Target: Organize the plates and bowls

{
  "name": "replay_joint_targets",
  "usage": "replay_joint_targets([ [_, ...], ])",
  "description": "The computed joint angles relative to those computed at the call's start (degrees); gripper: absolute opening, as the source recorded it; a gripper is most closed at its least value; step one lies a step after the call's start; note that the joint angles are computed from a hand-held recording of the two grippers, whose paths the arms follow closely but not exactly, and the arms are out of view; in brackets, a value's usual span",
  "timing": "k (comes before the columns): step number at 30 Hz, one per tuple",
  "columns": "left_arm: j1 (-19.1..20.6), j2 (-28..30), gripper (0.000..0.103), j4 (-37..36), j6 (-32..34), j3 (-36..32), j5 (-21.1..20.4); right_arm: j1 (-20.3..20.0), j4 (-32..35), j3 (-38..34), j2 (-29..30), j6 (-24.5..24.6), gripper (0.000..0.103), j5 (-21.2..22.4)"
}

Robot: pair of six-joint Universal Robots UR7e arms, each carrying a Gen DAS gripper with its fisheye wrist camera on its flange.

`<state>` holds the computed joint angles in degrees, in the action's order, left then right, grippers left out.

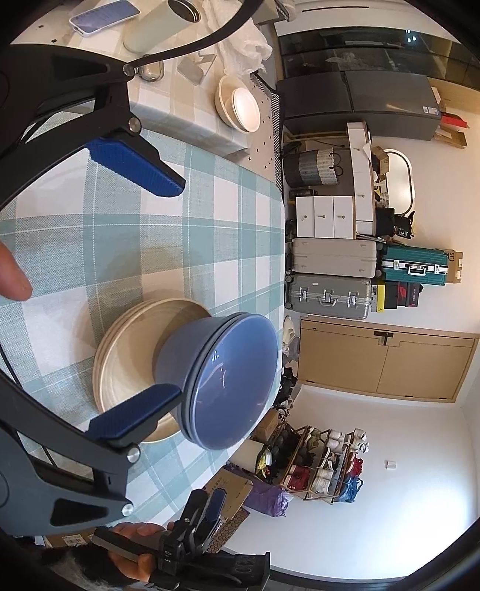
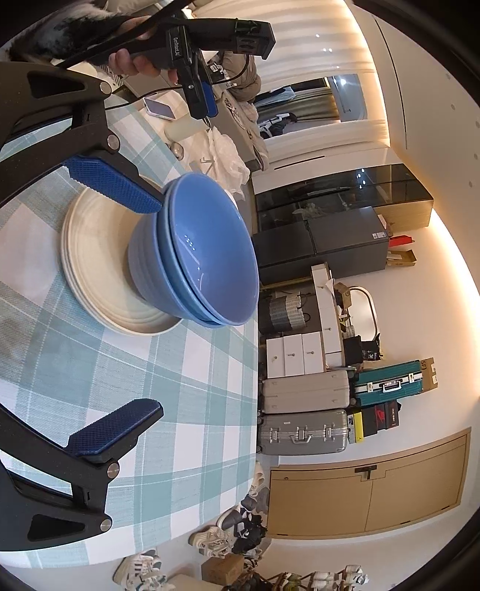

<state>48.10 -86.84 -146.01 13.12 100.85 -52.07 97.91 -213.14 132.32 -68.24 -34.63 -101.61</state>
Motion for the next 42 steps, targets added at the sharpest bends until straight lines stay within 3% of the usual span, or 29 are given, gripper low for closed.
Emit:
replay_joint_targets([
  [8, -0.21, -1.48, 0.101, -5.44, 1.62, 4.51, -2.67, -0.70, -4.80, 3.49, 0.12, -3.16, 0.102, 0.05],
  [20, 1.94, 0.71, 0.101, -12.38, 7.96, 7.10, -5.26, -3.51, -8.37, 6.04, 0.29, -5.43, 0.102, 4.30],
  [26, 4.02, 1.79, 0.101, -14.23, 8.51, 7.46, -7.95, -4.07, -9.77, 6.46, 1.22, -6.31, 0.102, 4.76],
  [42, 5.77, 2.90, 0.101, -18.52, 11.35, 8.04, -9.64, -4.19, -11.97, 6.12, 3.02, -7.88, 0.102, 5.39],
])
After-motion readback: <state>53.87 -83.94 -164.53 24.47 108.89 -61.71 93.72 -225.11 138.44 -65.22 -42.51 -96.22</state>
